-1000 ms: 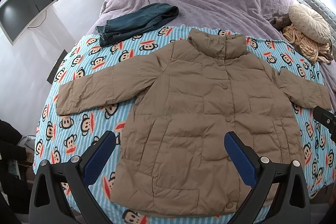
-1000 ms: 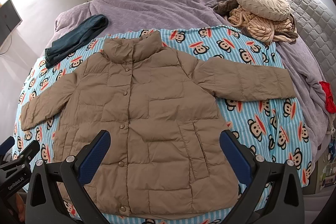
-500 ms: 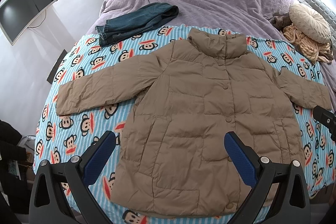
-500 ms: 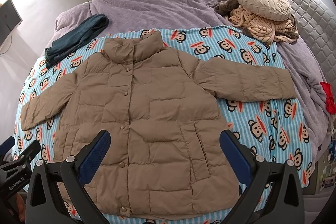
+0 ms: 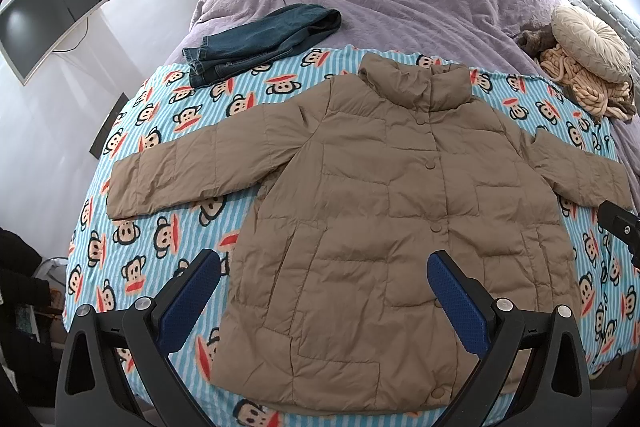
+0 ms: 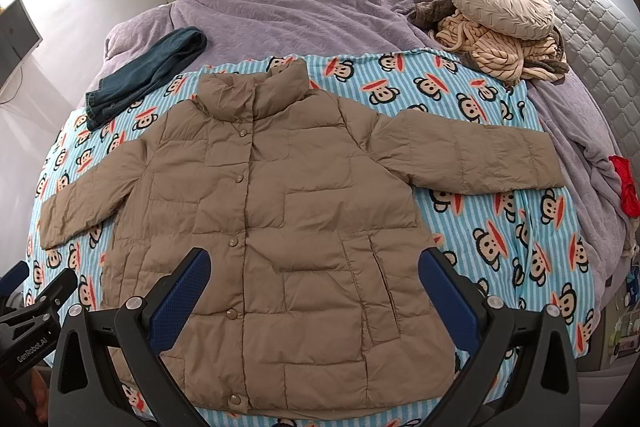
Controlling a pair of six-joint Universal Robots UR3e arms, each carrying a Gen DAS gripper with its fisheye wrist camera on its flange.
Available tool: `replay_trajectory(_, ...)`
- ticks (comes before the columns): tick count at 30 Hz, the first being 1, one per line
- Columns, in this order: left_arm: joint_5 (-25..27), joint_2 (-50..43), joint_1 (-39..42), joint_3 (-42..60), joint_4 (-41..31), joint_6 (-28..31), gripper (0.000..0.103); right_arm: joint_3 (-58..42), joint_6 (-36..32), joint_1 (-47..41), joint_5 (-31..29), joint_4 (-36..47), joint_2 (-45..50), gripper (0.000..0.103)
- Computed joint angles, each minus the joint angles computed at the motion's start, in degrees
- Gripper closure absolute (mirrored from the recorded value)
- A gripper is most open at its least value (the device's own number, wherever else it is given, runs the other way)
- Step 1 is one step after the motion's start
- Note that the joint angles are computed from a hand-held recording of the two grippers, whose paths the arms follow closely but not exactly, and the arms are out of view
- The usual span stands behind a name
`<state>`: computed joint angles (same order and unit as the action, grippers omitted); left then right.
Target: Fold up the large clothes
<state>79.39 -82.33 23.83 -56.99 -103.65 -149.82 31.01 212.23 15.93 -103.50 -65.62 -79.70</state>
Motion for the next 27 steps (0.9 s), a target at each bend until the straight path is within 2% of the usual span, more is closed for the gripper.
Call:
replay_trajectory(22,0.18,-0.21,-0.31,0.18,-0.07,-0.27,0.000,0.11,0.05,0.01,0.06,0.01,-0.10,0.000)
replay_trajectory(27,-0.34,0.92,1.08,-0.92,-0.72,1.12,0.000,0.32,-0.02,-0.15,0.13,-0.13,-0.19,0.000)
